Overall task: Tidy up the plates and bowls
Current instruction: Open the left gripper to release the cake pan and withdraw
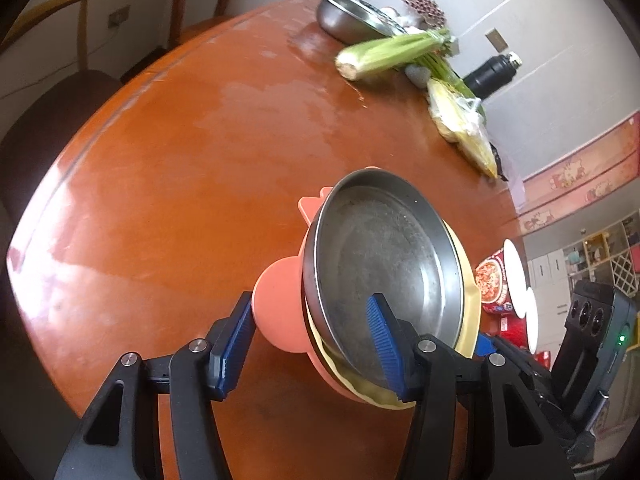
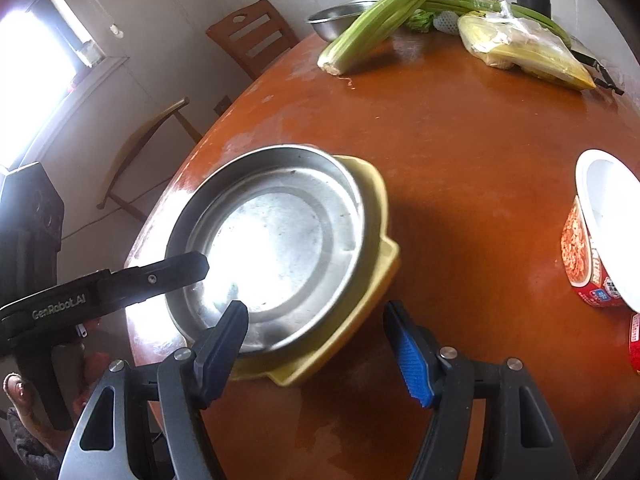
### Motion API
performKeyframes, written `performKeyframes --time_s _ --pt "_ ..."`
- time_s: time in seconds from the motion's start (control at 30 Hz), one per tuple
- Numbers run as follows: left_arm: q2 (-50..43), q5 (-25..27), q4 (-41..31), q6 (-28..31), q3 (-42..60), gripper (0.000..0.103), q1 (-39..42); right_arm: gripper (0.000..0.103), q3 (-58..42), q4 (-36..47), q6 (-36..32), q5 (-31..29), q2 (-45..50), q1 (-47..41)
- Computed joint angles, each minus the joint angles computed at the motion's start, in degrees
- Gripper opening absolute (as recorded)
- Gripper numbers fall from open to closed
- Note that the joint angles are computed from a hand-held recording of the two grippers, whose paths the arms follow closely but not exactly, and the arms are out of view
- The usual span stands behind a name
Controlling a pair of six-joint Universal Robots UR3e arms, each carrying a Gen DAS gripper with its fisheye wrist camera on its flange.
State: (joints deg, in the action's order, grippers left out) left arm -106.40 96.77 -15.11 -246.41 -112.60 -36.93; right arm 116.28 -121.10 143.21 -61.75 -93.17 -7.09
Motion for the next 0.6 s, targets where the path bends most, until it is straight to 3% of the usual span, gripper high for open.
performKeyframes --time_s 0.6 --pt "-10.49 -3.1 -7.99 6.12 16.62 0.058 3.56 0.07 -3.09 -6.76 3.85 -1.99 5.54 -0.89"
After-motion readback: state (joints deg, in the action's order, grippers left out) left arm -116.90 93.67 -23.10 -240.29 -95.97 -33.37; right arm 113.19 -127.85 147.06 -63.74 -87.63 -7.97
